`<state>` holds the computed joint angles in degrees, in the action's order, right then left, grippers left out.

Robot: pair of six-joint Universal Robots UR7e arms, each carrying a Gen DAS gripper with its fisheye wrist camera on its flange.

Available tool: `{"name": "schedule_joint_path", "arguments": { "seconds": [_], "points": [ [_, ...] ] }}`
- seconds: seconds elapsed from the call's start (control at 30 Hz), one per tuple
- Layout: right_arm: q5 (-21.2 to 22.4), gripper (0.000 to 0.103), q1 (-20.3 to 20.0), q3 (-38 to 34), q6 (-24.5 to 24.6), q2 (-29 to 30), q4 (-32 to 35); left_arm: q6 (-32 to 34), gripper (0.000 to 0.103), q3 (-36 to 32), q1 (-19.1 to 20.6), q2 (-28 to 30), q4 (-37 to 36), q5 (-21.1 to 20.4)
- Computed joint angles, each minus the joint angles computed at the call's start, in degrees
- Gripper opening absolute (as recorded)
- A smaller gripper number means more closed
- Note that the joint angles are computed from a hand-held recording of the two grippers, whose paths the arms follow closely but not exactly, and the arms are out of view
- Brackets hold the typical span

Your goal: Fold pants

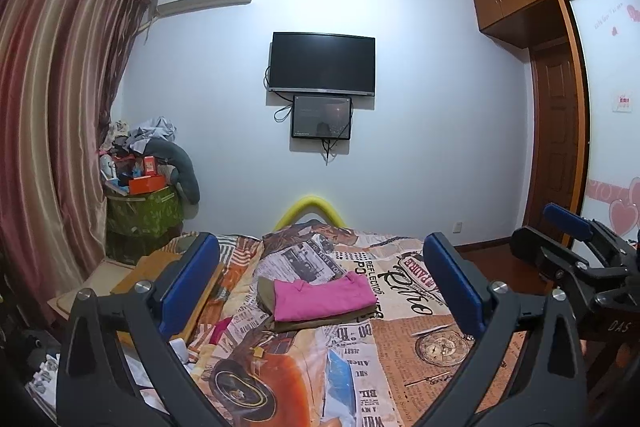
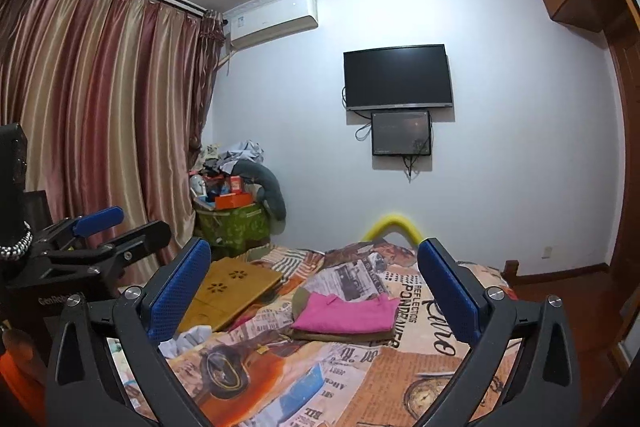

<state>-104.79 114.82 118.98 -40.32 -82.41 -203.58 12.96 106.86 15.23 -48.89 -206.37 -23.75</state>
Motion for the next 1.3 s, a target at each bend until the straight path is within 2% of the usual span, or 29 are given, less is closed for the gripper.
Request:
{"name": "schedule_joint_path", "arguments": {
  "seconds": [0.3, 1.3],
  "points": [
    [-0.03, 0.103, -0.24, 0.95, 0.34, -1.04, -0.11, 1.21, 0.103, -0.12, 0.01, 0.65, -0.57, -0.05],
    [-1.45, 0.103, 0.01, 1.57, 1.85, -2.58, 1.12, -1.63, 0.103, 0.25, 0.41, 0.43, 2.88, -0.54]
  ]
}}
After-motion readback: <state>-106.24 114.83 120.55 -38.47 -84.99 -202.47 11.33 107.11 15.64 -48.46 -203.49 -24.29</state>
